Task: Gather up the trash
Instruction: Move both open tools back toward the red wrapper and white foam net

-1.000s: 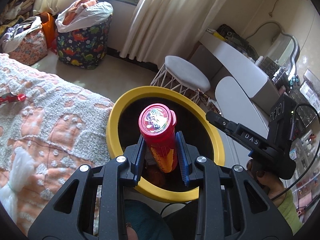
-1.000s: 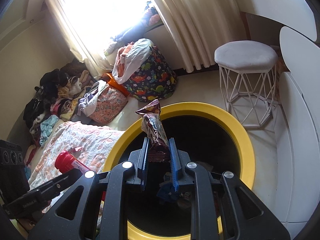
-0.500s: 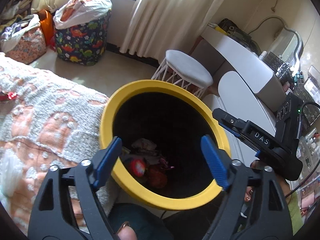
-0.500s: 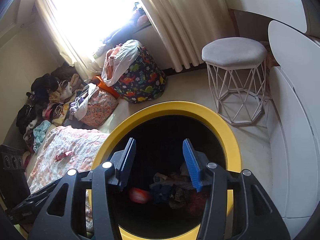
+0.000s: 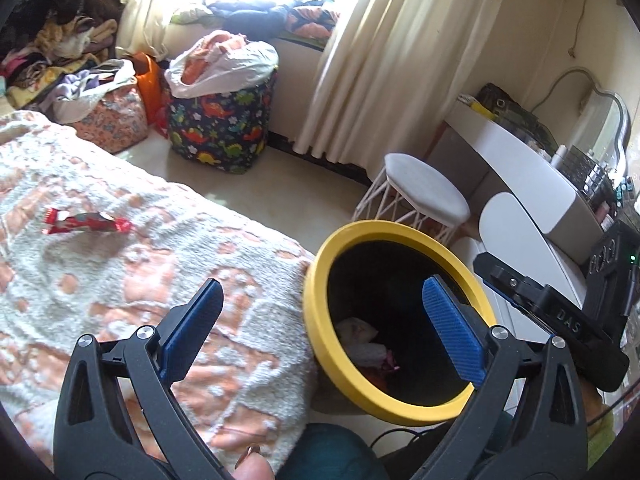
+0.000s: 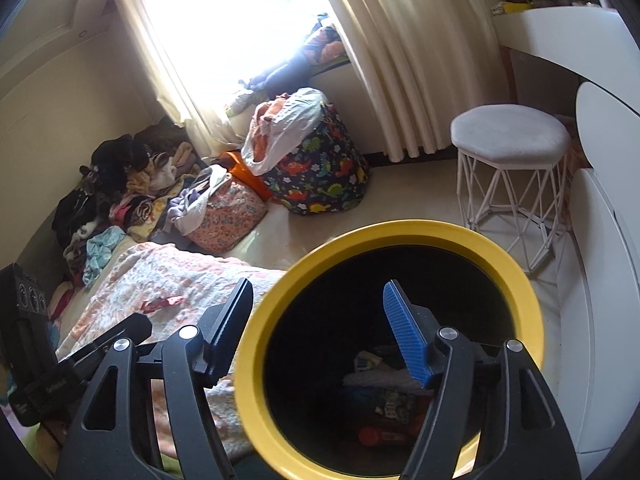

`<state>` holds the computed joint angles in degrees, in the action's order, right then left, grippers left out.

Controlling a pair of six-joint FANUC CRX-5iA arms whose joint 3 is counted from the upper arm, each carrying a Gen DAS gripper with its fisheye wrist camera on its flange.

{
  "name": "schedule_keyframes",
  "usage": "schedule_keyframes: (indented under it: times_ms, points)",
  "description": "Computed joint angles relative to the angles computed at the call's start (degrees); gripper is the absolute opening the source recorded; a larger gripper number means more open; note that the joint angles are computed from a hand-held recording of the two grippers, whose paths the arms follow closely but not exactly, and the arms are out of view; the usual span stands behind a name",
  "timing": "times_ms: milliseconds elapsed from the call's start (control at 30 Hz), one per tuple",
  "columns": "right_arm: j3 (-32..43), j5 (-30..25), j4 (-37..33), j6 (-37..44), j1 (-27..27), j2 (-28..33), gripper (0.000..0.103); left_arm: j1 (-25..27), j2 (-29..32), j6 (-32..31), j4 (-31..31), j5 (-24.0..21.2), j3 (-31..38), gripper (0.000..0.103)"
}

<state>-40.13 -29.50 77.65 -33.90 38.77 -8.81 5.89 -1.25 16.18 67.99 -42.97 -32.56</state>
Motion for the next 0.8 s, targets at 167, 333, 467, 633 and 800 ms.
schedule_keyframes:
  times_ms: [167, 333, 467, 633, 800]
  points:
    - [1.0, 2.3, 2.7, -1.4, -0.2, 1.0, 0.068, 1.7, -0.1, 0.5, 0.2, 0.4, 0.4, 0.092]
    - [2.4, 4.2, 3.1, -1.1, 0.5, 2.8, 0.069, 4.2, 0.6, 1.3, -0.3, -0.9, 1.3, 0.092]
    - [4.8, 6.1, 0.4, 1.8, 1.6, 5.2, 0.069, 6.4, 1.3, 1.9, -0.5, -1.5, 1.8, 0.092]
    - [8.7, 7.3, -5.9, 7.7, 3.8, 8.8, 0.069, 9.6, 2.3, 2.9, -1.0, -1.2, 2.5, 0.092]
    - [14.2, 8.0, -16.3, 17.7, 6.5, 13.4, 0.069, 12.8, 3.9, 4.2, -1.3, -0.4, 3.5, 0.092]
